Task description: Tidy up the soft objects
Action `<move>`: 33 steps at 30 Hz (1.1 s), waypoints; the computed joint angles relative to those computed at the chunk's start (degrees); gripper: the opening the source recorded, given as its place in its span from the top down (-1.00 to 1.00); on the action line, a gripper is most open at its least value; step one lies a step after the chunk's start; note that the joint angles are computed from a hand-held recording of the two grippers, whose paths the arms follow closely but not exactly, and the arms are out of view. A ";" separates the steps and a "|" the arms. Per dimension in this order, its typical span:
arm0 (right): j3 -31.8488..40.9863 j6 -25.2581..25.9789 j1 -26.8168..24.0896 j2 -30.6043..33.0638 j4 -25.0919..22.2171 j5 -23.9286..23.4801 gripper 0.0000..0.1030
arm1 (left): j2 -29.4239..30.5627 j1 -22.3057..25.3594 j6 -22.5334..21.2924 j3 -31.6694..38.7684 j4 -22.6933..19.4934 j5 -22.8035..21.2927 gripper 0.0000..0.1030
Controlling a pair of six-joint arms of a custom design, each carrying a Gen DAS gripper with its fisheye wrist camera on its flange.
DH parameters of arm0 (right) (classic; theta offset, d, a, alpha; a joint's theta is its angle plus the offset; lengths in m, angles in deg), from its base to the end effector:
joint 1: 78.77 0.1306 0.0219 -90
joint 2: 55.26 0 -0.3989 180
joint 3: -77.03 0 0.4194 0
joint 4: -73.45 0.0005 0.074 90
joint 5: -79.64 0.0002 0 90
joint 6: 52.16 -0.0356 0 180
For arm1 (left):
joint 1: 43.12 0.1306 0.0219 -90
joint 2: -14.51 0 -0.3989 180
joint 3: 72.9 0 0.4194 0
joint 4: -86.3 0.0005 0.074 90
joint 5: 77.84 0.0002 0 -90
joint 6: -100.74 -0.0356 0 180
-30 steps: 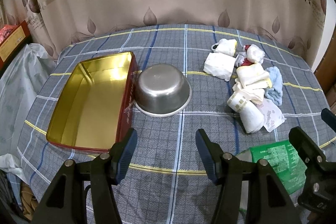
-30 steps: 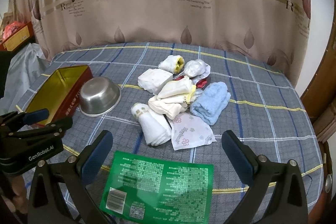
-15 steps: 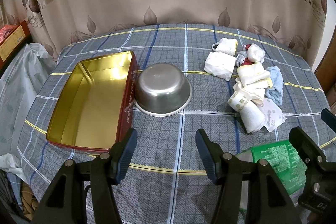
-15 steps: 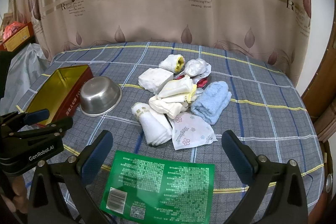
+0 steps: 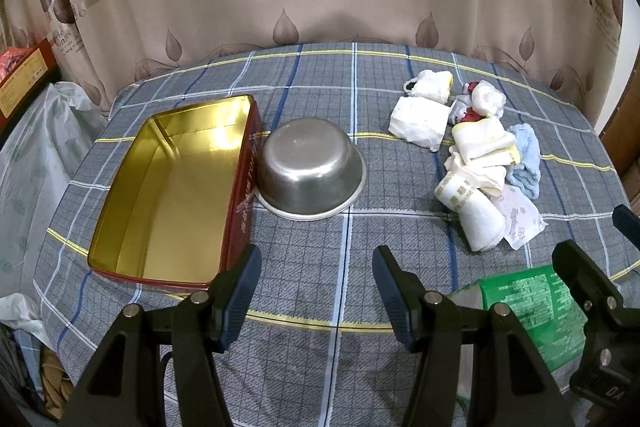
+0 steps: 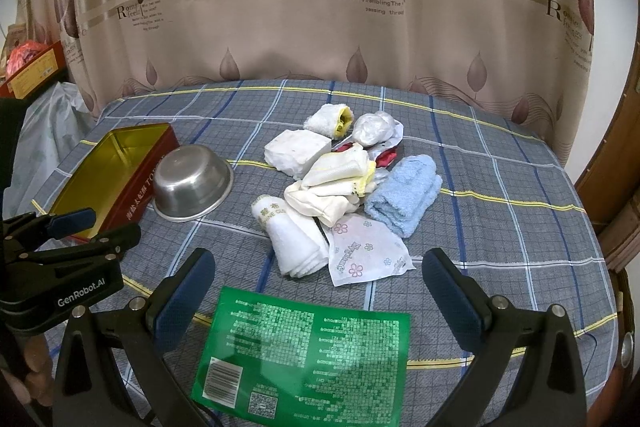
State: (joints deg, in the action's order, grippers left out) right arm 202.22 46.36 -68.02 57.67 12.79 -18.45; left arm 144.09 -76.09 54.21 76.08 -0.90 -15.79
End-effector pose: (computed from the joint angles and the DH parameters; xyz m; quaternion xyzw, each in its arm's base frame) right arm 0.6471 0.1274 0.5052 -0.1808 0.9152 0.0728 0.3529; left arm 0.6056 -0.3735 0.4796 -0.1334 0.9440 0.0706 0.2934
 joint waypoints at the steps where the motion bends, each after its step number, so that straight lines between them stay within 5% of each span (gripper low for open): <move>1: -0.11 -0.02 0.01 -0.06 0.08 -0.03 -1.00 | 0.02 0.00 0.00 0.03 0.02 -0.07 -0.15; 33: -0.64 -0.59 0.03 -0.20 0.23 -0.08 -1.00 | 1.87 0.10 0.24 2.35 -2.15 -0.22 -0.15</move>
